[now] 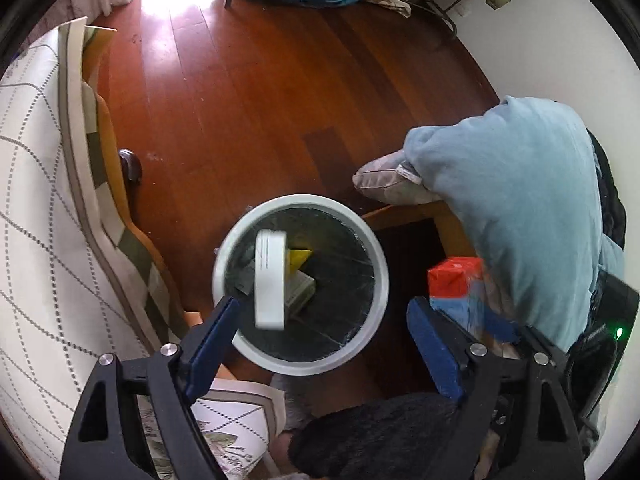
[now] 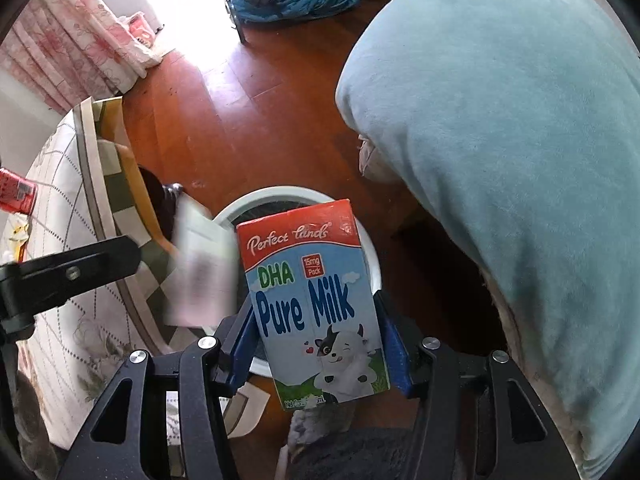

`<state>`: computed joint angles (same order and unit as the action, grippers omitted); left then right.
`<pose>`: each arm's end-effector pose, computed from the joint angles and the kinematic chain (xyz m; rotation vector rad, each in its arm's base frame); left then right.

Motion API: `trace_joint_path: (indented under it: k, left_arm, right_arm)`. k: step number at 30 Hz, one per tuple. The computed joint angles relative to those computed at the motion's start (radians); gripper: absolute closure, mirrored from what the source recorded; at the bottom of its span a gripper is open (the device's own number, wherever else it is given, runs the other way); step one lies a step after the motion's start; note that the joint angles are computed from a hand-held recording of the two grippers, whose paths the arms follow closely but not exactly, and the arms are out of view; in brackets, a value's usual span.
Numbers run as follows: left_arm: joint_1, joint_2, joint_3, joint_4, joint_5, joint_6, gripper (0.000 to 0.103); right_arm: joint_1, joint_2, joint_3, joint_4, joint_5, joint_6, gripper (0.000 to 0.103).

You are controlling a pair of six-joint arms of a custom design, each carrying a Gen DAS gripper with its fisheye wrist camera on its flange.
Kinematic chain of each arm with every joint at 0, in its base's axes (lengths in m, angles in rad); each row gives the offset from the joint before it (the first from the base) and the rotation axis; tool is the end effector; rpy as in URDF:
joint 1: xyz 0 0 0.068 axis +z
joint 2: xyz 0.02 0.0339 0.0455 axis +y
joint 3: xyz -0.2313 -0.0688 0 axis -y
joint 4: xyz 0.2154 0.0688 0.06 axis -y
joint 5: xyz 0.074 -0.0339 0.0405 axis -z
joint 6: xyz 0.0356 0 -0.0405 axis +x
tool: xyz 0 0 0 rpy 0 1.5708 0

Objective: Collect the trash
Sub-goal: 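Carry both items over the bin and open both grippers to drop them, then move both grippers back toward the table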

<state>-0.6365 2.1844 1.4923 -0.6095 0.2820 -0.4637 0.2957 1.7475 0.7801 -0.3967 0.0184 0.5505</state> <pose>0.3046 -0.2375 0.1070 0.3169 2.9891 -0.5764 0.2439 0.0736 0.0906 0.3768 2.9197 0.1007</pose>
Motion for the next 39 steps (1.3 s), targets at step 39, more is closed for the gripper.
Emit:
trace_joint_path:
  k: [39]
  left_arm:
    - [0.059, -0.991, -0.373, -0.333, -0.460, -0.023, 0.006]
  right_arm:
    - [0.572, -0.452, 0.519, -0.825, 0.376, 0.475, 0.002]
